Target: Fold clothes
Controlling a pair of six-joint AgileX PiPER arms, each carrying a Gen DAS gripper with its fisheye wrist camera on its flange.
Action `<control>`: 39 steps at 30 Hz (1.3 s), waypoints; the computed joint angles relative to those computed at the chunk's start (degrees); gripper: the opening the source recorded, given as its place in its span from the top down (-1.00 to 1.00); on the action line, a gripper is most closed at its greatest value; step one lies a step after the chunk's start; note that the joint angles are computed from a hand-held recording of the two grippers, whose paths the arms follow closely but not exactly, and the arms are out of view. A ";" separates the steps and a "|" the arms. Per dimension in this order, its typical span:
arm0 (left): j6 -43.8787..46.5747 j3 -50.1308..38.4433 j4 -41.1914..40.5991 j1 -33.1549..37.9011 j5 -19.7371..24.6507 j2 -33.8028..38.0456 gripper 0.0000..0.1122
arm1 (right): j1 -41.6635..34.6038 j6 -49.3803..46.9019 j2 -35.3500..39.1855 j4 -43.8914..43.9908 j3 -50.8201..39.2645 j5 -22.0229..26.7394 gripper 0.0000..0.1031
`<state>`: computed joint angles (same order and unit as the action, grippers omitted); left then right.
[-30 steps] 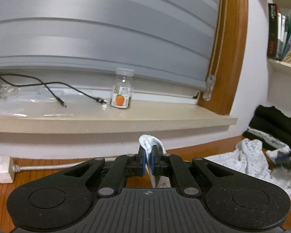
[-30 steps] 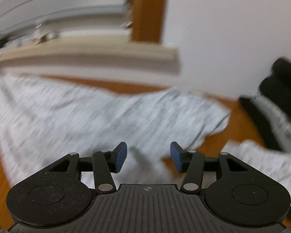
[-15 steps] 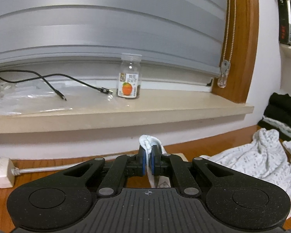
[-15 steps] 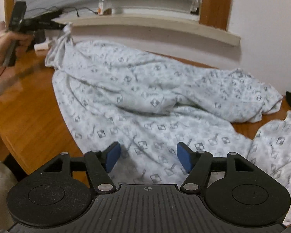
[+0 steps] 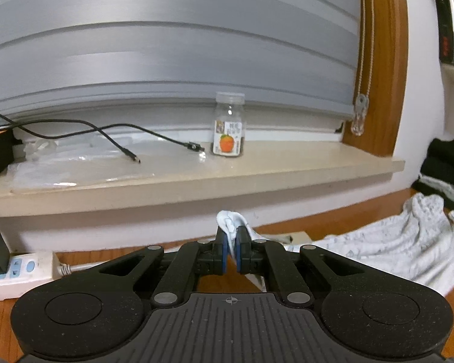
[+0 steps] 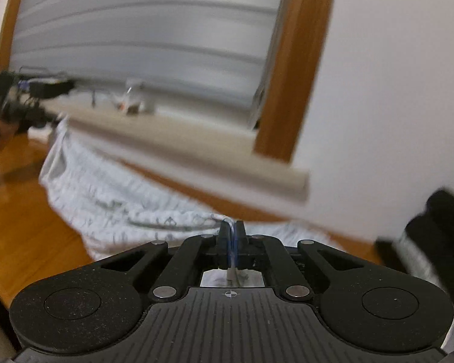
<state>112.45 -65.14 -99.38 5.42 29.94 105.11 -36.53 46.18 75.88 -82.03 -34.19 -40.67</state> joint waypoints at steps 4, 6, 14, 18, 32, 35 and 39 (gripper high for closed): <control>-0.53 1.11 1.17 0.86 2.01 0.06 0.90 | 1.37 1.64 -0.28 0.75 -5.63 2.65 0.95; -2.35 2.14 3.90 2.17 4.16 -1.08 0.90 | 2.07 2.24 -0.12 1.03 -8.47 3.81 0.95; -9.86 4.79 13.67 7.36 12.48 -6.11 0.90 | 10.80 -0.48 8.89 11.04 -24.89 13.84 0.95; -11.83 4.45 16.15 5.36 9.37 -6.09 0.90 | 21.85 -3.57 22.82 20.97 -37.59 31.56 0.87; -10.17 0.44 8.60 1.54 5.10 -0.27 0.90 | 35.92 8.92 23.93 1.78 -23.16 23.50 0.12; -10.26 -0.96 7.41 -0.58 3.35 -0.40 0.90 | 41.33 12.17 25.06 -1.47 -23.03 21.28 0.10; -10.21 -3.19 5.31 -2.64 1.92 0.58 0.90 | 46.10 15.92 28.43 -5.53 -24.83 20.05 0.07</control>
